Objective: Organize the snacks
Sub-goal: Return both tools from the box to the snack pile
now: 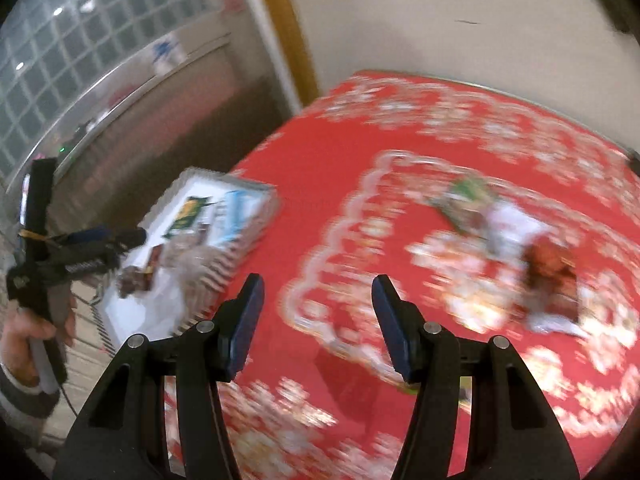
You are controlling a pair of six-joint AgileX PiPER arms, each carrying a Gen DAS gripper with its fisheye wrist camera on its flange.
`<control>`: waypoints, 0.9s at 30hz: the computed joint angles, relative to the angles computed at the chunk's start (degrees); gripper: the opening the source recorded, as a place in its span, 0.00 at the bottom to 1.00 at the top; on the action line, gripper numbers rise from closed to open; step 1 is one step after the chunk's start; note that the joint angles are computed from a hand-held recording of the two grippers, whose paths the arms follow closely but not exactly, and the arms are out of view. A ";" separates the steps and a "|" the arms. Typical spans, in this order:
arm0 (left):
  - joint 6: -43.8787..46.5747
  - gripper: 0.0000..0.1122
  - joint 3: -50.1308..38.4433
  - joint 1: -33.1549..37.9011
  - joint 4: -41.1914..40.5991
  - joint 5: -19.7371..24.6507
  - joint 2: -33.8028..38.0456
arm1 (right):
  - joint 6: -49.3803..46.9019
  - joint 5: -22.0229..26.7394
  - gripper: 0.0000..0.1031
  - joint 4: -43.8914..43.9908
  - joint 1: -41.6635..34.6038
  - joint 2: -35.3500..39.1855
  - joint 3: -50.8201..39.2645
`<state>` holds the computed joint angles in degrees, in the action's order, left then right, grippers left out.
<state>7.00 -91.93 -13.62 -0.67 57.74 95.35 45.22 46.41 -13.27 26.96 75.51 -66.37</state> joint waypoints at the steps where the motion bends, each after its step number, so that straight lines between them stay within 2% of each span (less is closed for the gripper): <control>1: -0.91 0.88 -0.13 -2.20 0.25 0.08 -0.46 | 0.14 1.00 0.55 -0.11 -1.29 -3.37 2.50; 4: -3.24 0.89 -0.09 -7.89 -0.12 0.82 -1.31 | -2.20 4.41 0.55 0.94 -6.23 -12.23 8.35; 8: -6.00 0.89 -0.79 -15.65 -0.71 2.87 -0.51 | -10.91 8.14 0.55 7.01 -16.36 -20.77 13.24; 14: -11.10 0.89 -2.65 -26.30 -0.58 6.13 4.13 | -30.57 11.61 0.55 20.99 -35.57 -29.70 19.88; 22: -16.94 0.89 -6.08 -36.54 1.10 6.37 10.53 | -57.26 17.34 0.55 37.38 -60.63 -32.79 24.32; 25: -18.90 0.89 -8.80 -38.31 0.54 6.78 13.84 | -62.32 18.05 0.55 39.68 -65.27 -31.60 24.37; 27: -20.34 0.89 -10.76 -39.42 1.42 7.54 16.01 | -63.78 17.30 0.64 40.61 -66.47 -29.77 24.14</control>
